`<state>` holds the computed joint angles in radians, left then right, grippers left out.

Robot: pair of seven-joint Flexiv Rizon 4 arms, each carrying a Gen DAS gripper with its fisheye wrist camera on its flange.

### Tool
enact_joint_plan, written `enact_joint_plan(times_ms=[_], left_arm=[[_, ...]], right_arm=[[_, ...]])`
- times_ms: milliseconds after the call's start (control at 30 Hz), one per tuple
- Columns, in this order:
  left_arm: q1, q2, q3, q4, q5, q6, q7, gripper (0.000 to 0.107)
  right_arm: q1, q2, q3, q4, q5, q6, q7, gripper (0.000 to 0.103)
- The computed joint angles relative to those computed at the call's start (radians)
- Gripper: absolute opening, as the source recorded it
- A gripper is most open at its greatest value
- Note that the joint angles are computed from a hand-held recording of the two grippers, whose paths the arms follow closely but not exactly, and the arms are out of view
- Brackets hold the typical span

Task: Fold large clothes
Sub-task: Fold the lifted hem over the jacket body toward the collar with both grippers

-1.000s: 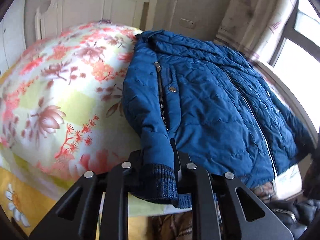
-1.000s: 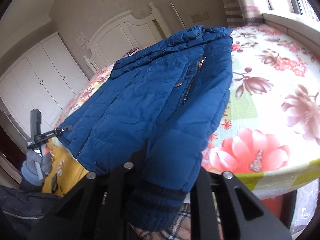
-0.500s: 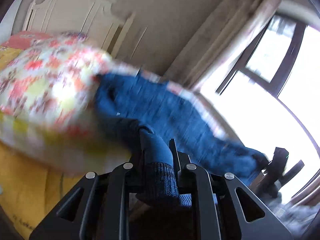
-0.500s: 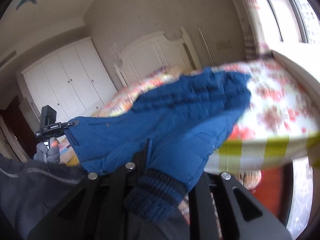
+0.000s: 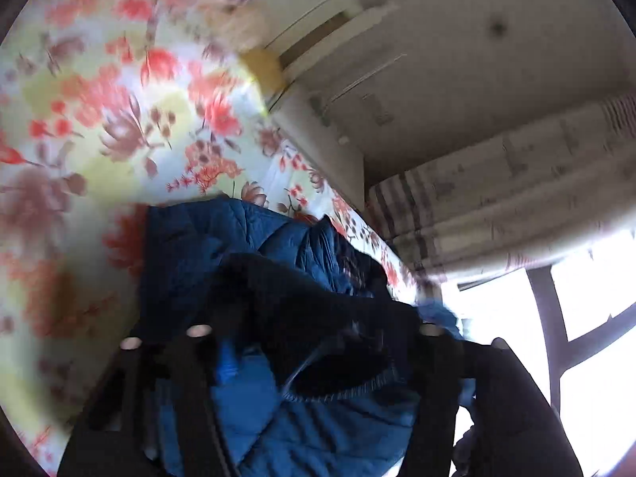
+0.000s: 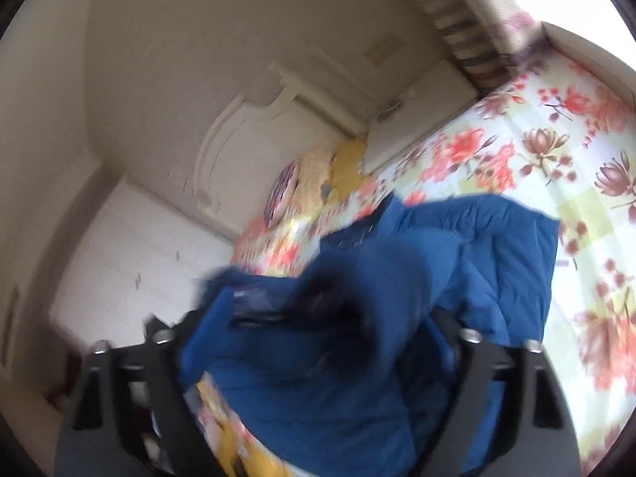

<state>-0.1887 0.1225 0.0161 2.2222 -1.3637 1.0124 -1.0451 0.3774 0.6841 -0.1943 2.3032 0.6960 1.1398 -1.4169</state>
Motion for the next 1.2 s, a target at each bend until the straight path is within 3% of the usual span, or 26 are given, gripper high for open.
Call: enact_joint_plan(times_ms=[100,133,267,400,467,600,733,800,833,867,900,1000,1033,1100,1167,1200], left_arm=[[0.022,-0.094,-0.007,-0.066,-0.119,0.018,0.045,0.057],[0.035,-0.113,-0.008,-0.085,-0.102,0.030,0.054,0.057],[0.071,-0.140,-0.007,-0.117,0.098,0.074,0.110,0.059],[0.121,-0.175,0.003,-0.143,0.292,-0.057,0.130,0.059],[0.134,-0.193,-0.002,-0.147,0.364,-0.078,0.129,0.060],[0.150,-0.227,-0.023,-0.161,0.390,-0.127,0.163,0.060],[0.142,-0.263,-0.043,-0.174,0.431,-0.097,0.159,0.060],[0.130,-0.259,-0.059,-0.154,0.404,-0.036,0.218,0.056],[0.119,-0.247,-0.069,-0.134,0.362,0.013,0.264,0.046],[0.109,-0.239,-0.076,-0.123,0.324,0.048,0.299,0.026],[0.094,-0.223,-0.083,-0.106,0.277,0.089,0.338,0.021],[0.014,-0.099,-0.089,-0.026,0.069,0.207,0.534,0.016],[-0.004,-0.072,-0.077,-0.020,0.053,0.212,0.554,0.016],[-0.005,-0.042,-0.046,-0.061,0.105,0.159,0.510,0.016],[0.022,-0.094,-0.039,-0.153,0.260,0.136,0.360,0.016],[0.047,-0.149,-0.040,-0.223,0.403,0.122,0.230,0.016]], right_arm=[[-0.019,-0.060,-0.031,-0.006,-0.014,0.061,-0.027,0.084],[-0.027,-0.078,-0.039,-0.007,-0.040,0.050,-0.047,0.083],[-0.081,-0.153,-0.032,-0.007,-0.140,-0.022,-0.132,0.083],[-0.084,-0.220,-0.046,-0.025,-0.112,-0.076,-0.242,0.083],[-0.104,-0.269,-0.019,-0.037,-0.122,-0.088,-0.264,0.083],[-0.134,-0.321,0.019,-0.058,-0.092,-0.104,-0.305,0.081],[-0.166,-0.343,0.046,-0.066,-0.039,-0.107,-0.358,0.075],[-0.181,-0.342,0.062,-0.063,-0.009,-0.090,-0.393,0.064],[-0.192,-0.339,0.080,-0.059,-0.009,-0.069,-0.396,0.057],[-0.206,-0.330,0.107,-0.045,-0.023,-0.033,-0.394,0.036],[-0.208,-0.304,0.124,-0.028,-0.027,-0.007,-0.404,0.022],[-0.273,-0.205,0.267,0.047,-0.183,0.093,-0.317,0.014],[-0.290,-0.171,0.297,0.056,-0.235,0.107,-0.295,0.014],[-0.301,-0.156,0.299,0.020,-0.306,0.104,-0.252,0.014],[-0.304,-0.226,0.256,-0.056,-0.376,0.078,-0.211,0.014],[-0.303,-0.291,0.224,-0.104,-0.414,0.056,-0.189,0.014]])
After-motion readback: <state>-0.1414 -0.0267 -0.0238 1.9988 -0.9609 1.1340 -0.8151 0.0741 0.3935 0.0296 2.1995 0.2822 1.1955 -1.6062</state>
